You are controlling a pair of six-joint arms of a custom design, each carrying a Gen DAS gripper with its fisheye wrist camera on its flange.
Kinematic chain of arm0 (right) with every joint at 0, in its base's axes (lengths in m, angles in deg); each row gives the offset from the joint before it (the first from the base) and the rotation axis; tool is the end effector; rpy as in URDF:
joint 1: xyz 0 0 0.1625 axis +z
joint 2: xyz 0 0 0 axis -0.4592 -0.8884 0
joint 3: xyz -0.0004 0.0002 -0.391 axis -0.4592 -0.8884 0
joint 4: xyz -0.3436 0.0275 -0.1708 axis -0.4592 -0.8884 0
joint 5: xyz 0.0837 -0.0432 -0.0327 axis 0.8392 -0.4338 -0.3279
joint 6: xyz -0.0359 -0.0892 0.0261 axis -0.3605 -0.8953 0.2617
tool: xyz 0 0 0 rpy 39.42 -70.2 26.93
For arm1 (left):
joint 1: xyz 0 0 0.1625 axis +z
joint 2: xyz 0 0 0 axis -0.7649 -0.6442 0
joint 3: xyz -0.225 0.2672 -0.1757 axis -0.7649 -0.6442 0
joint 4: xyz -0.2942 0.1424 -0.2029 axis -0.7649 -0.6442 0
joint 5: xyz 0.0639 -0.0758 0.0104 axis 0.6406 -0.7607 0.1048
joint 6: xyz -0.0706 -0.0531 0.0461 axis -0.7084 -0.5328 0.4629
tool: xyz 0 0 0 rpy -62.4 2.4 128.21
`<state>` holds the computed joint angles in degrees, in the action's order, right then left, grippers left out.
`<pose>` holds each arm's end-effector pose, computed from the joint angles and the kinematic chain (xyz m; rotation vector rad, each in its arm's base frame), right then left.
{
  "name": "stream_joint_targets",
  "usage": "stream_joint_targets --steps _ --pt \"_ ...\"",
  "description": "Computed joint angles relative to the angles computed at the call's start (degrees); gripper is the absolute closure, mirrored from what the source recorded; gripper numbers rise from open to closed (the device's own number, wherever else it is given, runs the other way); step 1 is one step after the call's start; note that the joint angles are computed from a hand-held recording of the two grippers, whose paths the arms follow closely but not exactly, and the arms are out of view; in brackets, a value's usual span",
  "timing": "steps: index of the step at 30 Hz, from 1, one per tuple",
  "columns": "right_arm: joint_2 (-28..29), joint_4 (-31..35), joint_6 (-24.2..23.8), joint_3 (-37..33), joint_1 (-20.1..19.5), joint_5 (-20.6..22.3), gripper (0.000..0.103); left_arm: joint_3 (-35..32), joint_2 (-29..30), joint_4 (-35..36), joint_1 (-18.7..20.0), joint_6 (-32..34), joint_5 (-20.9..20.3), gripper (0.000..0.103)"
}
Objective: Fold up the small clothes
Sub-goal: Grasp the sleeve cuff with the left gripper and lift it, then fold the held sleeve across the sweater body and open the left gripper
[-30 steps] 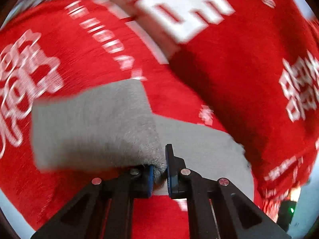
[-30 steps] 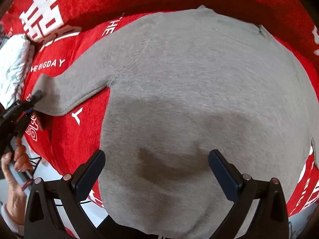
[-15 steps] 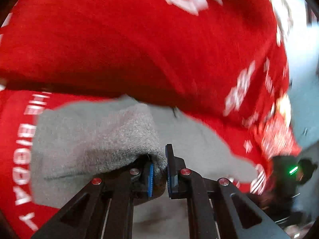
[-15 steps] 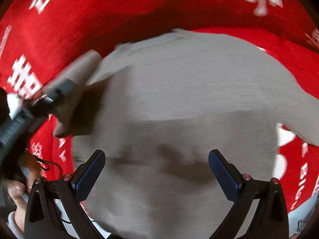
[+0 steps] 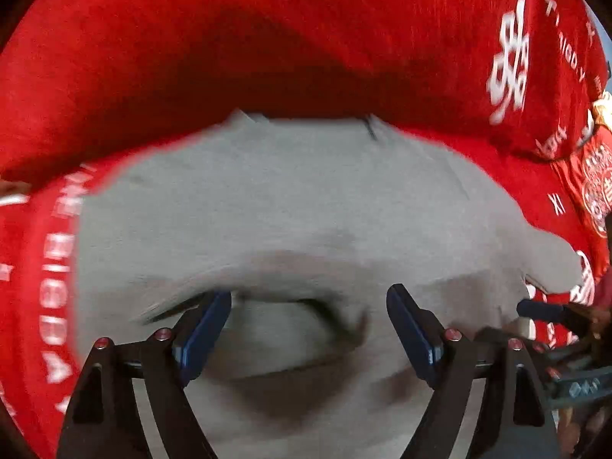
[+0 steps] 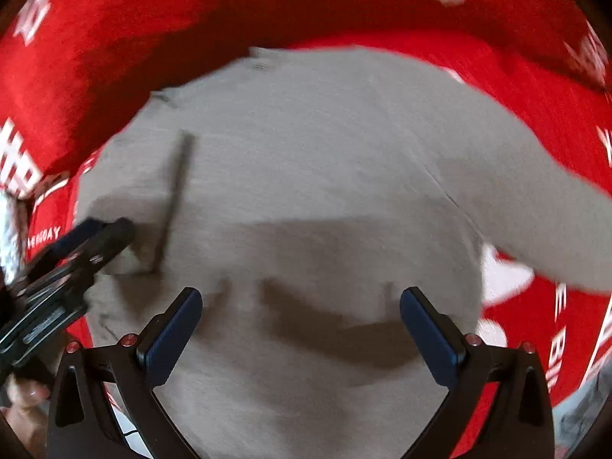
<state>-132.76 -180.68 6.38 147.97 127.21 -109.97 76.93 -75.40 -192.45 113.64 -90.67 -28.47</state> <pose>0.1858 -0.6321 0.1078 -0.1100 -2.5261 0.2656 -0.1216 -0.6730 0.1715 0.4479 2.5386 -0.3156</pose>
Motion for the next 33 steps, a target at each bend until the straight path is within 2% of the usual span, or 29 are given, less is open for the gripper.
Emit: stream_joint_targets --steps 2,3,5,8,9,10,11,12,13,14,15,17,18,20,21,22,23,24,27,31,32,33 --pt "2.3 -1.8 -5.0 -2.1 1.4 -0.3 0.000 1.4 -3.1 -0.5 -0.1 -0.4 3.6 0.019" --pt "4.5 -2.1 -8.2 -4.4 2.4 -0.5 0.000 1.5 -4.4 0.0 0.3 -1.5 6.9 0.019" --pt "8.3 -2.3 -13.9 -8.4 4.1 -1.4 0.000 -0.4 -5.0 2.6 2.0 -3.6 11.2 0.019" --pt "16.6 -3.6 -26.1 -15.6 6.9 -7.6 0.001 -6.3 -3.4 10.2 5.7 -8.6 13.9 0.019" --pt "18.8 -4.2 -28.9 -17.3 7.4 -9.8 0.003 -7.2 -2.9 11.1 6.4 -9.4 14.3 0.019" --pt "21.5 -6.3 -33.7 -19.1 8.0 -12.9 0.006 -8.5 -2.1 12.2 7.3 -10.5 15.5 0.019" --pt "25.3 -9.6 -39.7 -21.9 8.7 -16.9 0.017 -9.6 -1.3 13.4 8.0 -11.0 16.2 0.019" --pt "27.2 -11.8 -43.3 -23.3 8.8 -18.6 0.054 -10.9 -0.2 14.4 8.2 -11.2 16.5 0.019" --pt "28.8 -11.5 -44.6 -25.4 8.9 -20.0 0.083 -11.4 0.6 14.8 8.5 -11.1 17.1 0.019" --pt "29.1 -9.9 -43.4 -27.0 8.4 -19.0 0.094 -11.5 1.0 14.9 8.8 -11.0 17.3 0.019" --pt "27.3 -8.4 -39.9 -26.4 7.9 -16.8 0.094 -12.1 1.7 15.2 8.8 -11.1 17.4 0.019" --pt "22.3 -8.3 -28.8 -23.7 5.8 -7.9 0.094 -10.8 1.5 13.1 8.6 -10.6 17.5 0.019" --pt "18.9 -9.9 -23.5 -20.3 4.4 -3.0 0.094 -10.4 1.2 13.2 8.5 -10.9 17.4 0.019" --pt "12.3 -14.4 -11.5 -13.1 0.7 4.1 0.090 -11.2 1.4 14.5 8.4 -11.8 16.5 0.019" --pt "10.4 -14.8 -6.0 -10.8 -0.5 6.2 0.074 -12.6 2.0 15.7 8.6 -12.1 15.6 0.019" --pt "7.2 -16.4 0.0 -6.8 -3.2 10.5 0.044 -13.8 2.4 16.5 9.0 -12.4 14.4 0.019" --pt "5.5 -16.6 4.6 -4.7 -4.5 12.4 0.034 -15.7 3.1 17.5 9.7 -12.3 13.2 0.019" --pt "3.4 -19.0 8.8 -1.4 -6.0 14.2 0.030 -17.0 3.6 18.3 10.1 -12.5 12.2 0.019" --pt "-0.6 -24.9 13.8 5.3 -8.4 19.5 0.030 -21.1 5.6 20.6 10.9 -13.5 9.6 0.019" --pt "-0.5 -24.0 15.3 6.4 -8.8 26.8 0.030 -23.8 7.4 21.5 11.1 -13.6 8.2 0.019" --pt "0.7 -22.7 15.5 5.5 -8.6 29.8 0.030 -24.5 7.7 21.8 11.1 -13.6 7.8 0.027" --pt "1.8 -21.9 15.6 4.9 -8.2 30.7 0.030 -24.9 7.9 21.7 11.1 -13.3 7.1 0.033"
